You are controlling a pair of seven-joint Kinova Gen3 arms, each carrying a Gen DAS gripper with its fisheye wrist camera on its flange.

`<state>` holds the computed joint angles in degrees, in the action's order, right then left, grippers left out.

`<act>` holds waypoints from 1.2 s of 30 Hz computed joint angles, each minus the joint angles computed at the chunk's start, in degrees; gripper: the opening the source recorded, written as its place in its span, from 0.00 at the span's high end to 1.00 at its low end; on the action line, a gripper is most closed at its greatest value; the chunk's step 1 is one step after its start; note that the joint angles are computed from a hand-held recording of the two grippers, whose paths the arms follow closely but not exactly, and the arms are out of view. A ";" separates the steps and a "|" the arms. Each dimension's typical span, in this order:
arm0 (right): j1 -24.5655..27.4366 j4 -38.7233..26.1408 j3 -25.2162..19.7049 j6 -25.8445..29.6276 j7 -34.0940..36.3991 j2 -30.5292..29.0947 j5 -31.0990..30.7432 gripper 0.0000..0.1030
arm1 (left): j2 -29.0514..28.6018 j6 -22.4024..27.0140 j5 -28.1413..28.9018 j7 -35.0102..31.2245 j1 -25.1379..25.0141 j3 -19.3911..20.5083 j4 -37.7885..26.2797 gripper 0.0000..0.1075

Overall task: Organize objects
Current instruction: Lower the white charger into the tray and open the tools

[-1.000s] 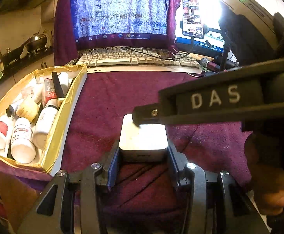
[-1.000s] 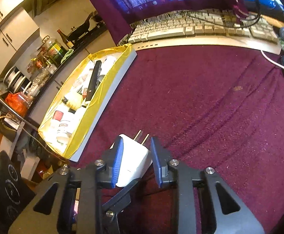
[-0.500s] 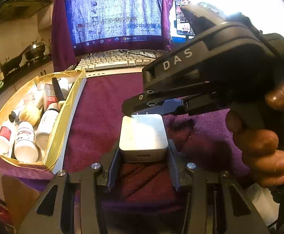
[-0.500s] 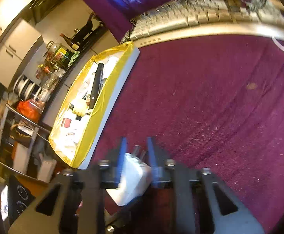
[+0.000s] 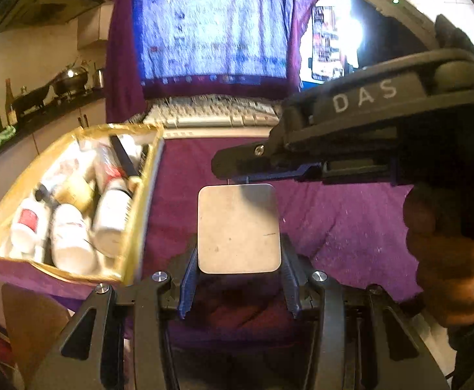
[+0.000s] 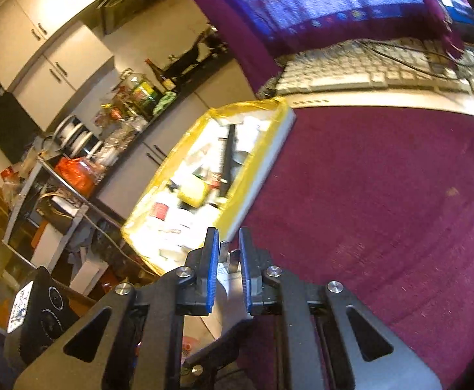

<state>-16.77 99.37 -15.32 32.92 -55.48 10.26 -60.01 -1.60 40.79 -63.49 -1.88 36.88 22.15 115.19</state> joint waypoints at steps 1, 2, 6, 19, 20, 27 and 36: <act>0.31 -0.45 -0.63 0.02 0.55 0.38 -0.63 0.90 | -0.58 -0.03 0.42 -0.45 -0.09 -0.17 -0.04 0.63; 1.37 -1.24 -2.13 0.13 0.83 0.99 -0.71 0.90 | -1.33 -0.21 1.04 -1.03 -0.37 -0.31 -0.13 0.63; 8.26 -6.07 -12.36 0.92 0.62 5.86 1.22 0.91 | -3.67 0.61 5.72 -5.51 -2.34 -0.37 -1.45 0.64; 5.95 -22.79 -22.32 0.88 -17.73 21.04 23.81 0.89 | -5.03 -4.25 28.90 -33.40 -11.09 -12.10 -5.06 0.64; 6.82 -22.28 -23.84 -0.43 -19.30 21.37 25.00 0.89 | -4.81 -4.20 31.23 -35.14 -11.47 -13.07 -5.42 0.64; 10.89 -13.38 -27.09 -11.04 -30.21 14.75 29.86 0.66 | -4.32 -7.32 32.82 -36.58 -18.98 -10.34 -4.53 0.32; -7.68 -5.83 -6.92 -13.02 -50.04 1.94 48.43 0.51 | -2.59 3.85 20.23 -22.78 -18.35 -2.91 -6.55 0.23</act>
